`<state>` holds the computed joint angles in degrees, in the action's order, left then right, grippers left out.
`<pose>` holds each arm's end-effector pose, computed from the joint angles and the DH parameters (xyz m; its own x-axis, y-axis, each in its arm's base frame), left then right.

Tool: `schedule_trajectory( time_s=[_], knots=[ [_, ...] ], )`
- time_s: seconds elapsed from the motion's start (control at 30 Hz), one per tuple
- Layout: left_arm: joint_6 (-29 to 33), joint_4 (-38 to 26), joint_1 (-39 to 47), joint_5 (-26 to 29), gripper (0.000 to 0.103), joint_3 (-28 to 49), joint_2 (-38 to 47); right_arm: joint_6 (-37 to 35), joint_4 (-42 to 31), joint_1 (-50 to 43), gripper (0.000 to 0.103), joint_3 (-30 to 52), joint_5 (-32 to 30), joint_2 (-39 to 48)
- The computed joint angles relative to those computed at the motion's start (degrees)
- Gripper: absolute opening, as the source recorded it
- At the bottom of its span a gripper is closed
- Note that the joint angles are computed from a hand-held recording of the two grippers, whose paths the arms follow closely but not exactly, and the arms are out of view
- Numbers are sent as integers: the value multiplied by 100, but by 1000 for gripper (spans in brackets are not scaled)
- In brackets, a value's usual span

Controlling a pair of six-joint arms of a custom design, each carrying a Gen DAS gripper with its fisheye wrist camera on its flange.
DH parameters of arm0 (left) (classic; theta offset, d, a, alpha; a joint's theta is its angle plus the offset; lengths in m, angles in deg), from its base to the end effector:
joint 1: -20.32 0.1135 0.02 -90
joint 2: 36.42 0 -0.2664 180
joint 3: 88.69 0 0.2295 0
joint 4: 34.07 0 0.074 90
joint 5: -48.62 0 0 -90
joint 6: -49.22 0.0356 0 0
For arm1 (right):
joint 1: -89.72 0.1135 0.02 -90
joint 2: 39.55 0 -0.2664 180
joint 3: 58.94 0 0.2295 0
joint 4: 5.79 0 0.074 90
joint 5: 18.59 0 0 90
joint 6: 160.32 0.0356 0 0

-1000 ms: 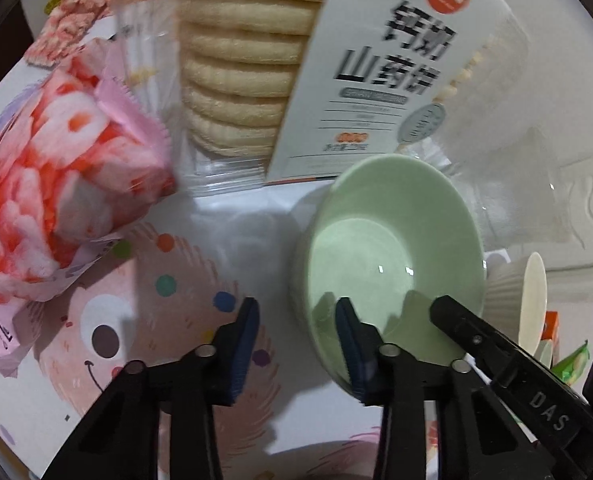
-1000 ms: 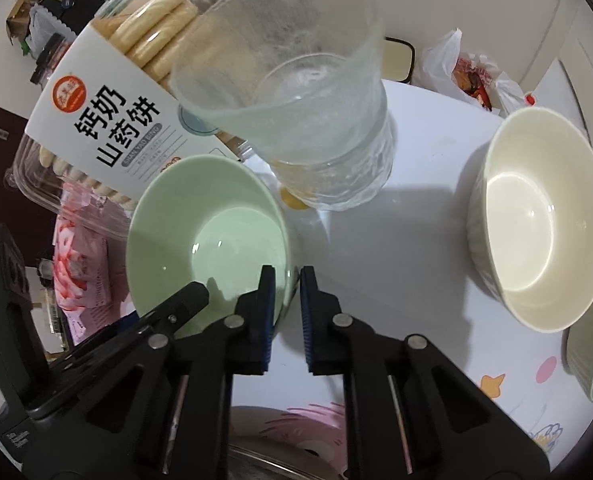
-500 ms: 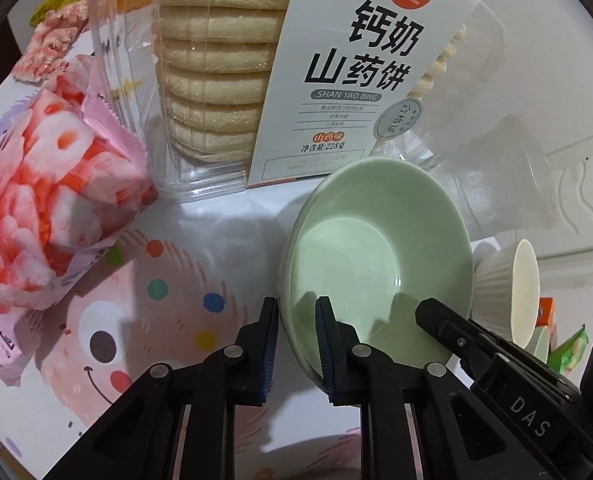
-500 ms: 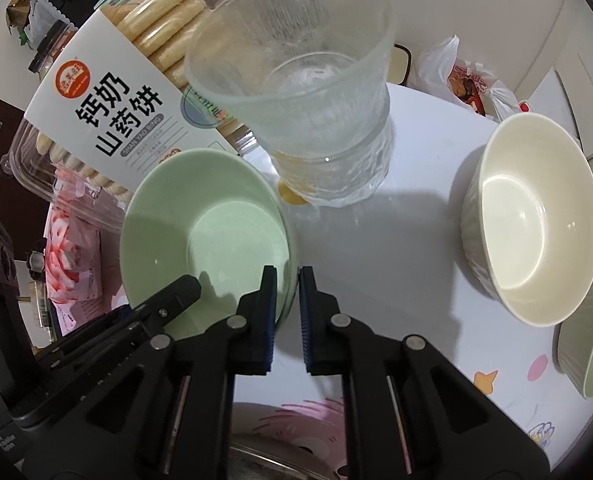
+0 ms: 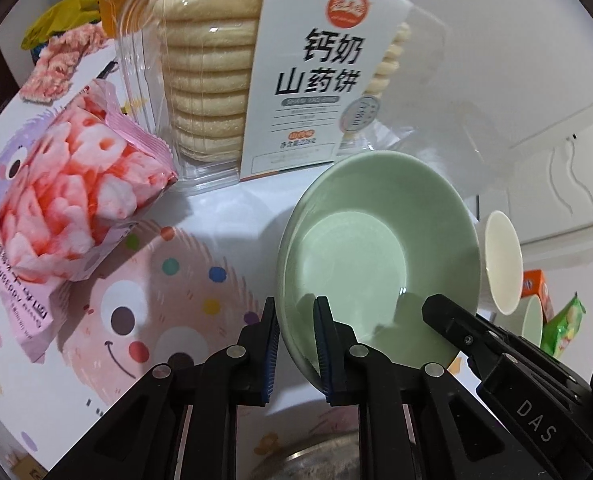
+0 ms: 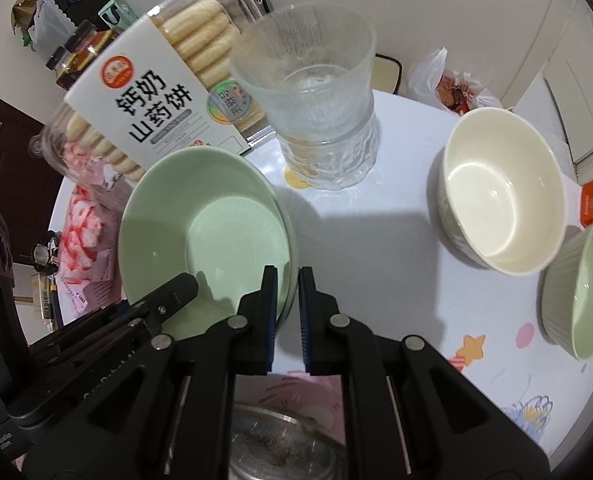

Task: Organize plates and bowls
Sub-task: 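Lift the light green bowl with both grippers and carry it beside the steel bowls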

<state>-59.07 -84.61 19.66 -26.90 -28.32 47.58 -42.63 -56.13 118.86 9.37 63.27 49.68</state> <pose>0.2319 -0.0116 0.1821 -0.9383 -0.2931 -0.1835 -0.2266 0.9220 -0.3140 0.2298 0.1339 0.1945 -0.9749 -0.0168 -0.2222 -0.0777 0.9603 0.2680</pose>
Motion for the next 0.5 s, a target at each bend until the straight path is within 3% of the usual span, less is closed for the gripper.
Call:
schedule_trajectory(
  time_s=[0.27,0.5],
  knots=[
    [-24,-630,-556,-60,16,98,-528,251,-372,-28,12,-329,215,-881],
    [-671,-969,-1909,-188,15,207,-976,440,-1208,-404,12,-806,438,-2255]
  ],
)
